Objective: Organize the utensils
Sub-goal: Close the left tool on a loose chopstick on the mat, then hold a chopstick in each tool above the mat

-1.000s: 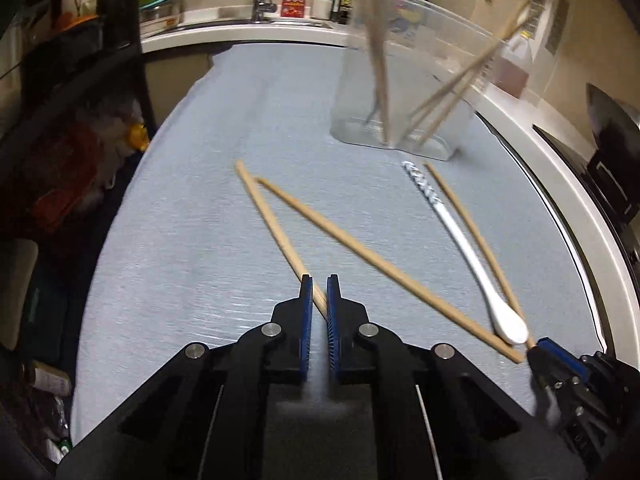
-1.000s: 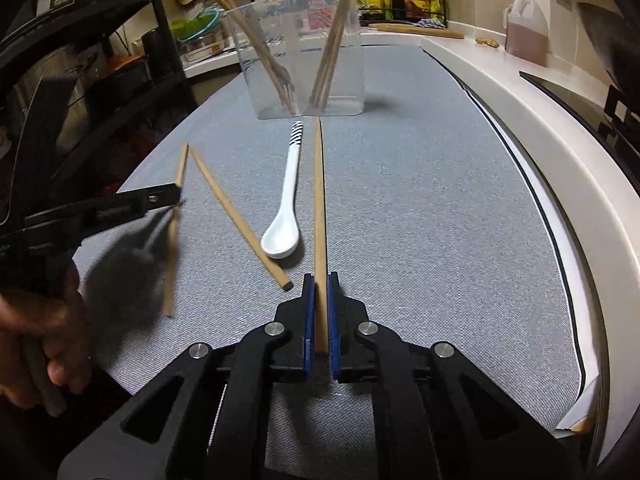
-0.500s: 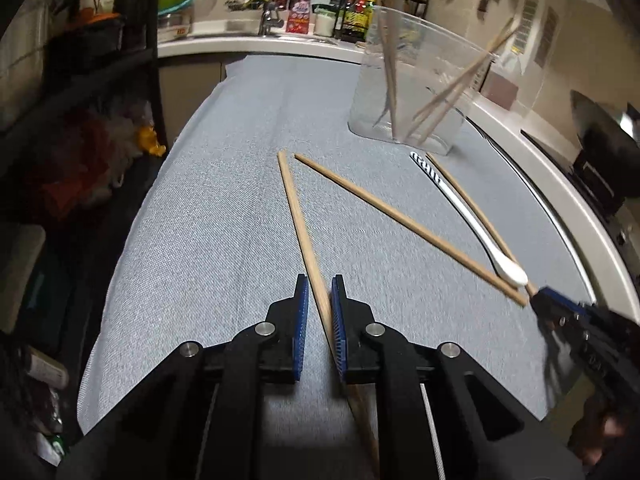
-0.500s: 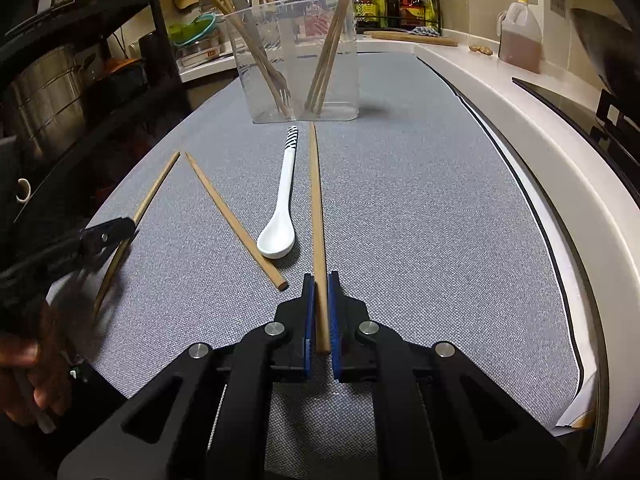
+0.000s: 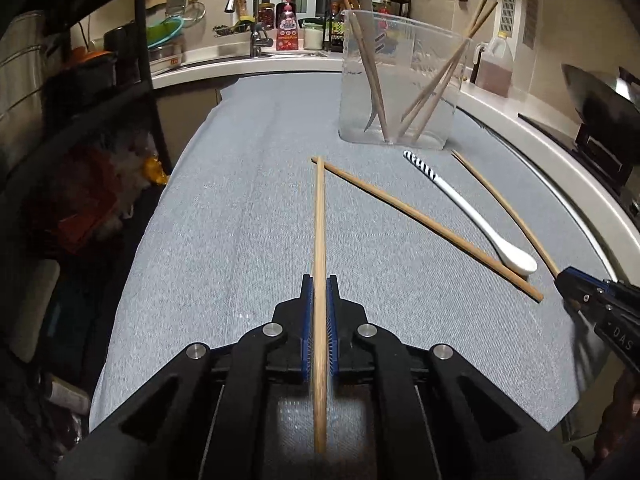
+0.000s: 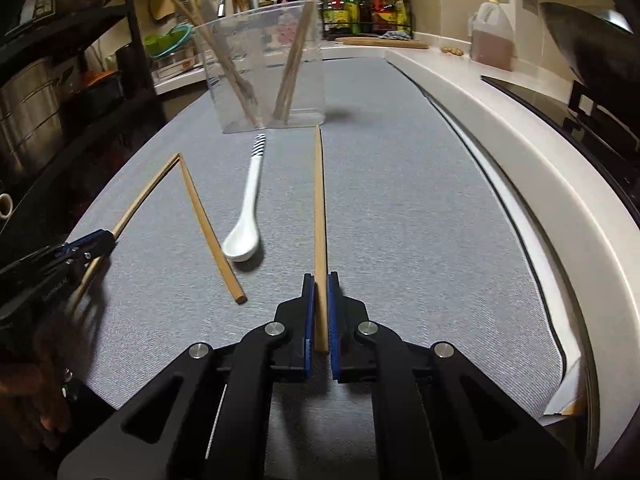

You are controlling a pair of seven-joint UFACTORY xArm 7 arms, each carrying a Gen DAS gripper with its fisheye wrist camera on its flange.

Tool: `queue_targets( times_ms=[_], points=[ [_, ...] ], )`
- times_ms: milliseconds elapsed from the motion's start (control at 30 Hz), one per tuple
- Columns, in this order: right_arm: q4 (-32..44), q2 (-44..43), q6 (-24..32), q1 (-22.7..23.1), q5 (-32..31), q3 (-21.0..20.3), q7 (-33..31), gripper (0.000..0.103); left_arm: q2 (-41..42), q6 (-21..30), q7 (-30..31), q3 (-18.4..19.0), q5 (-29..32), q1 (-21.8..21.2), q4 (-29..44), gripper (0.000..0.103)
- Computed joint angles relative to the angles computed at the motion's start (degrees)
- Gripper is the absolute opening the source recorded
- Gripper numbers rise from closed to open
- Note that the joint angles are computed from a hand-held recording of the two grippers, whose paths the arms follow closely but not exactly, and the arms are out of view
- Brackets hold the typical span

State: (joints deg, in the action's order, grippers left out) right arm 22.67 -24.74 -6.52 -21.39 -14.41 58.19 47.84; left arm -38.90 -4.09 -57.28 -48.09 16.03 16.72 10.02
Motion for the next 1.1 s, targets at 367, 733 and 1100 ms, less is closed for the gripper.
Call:
queue_targets(
  times_ms=[367, 733, 1100],
  points=[
    [-0.4, -1.1, 0.6, 0.3, -0.8, 0.0, -0.3, 0.010, 0.3, -2.4, 2.5, 1.5, -3.3, -2.8, -2.3, 0.008],
    [-1.0, -0.8, -0.7, 0.4, 0.1, -0.2, -0.6, 0.010, -8.1, 7.4, -7.4, -1.3, 0.6, -9.4, -3.3, 0.014],
    [-1.4, -1.0, -1.0, 0.7, 0.8, -0.2, -2.1, 0.007, -7.6, 6.6, -11.0, 0.9, 5.8, -9.4, -3.3, 0.007]
  ],
)
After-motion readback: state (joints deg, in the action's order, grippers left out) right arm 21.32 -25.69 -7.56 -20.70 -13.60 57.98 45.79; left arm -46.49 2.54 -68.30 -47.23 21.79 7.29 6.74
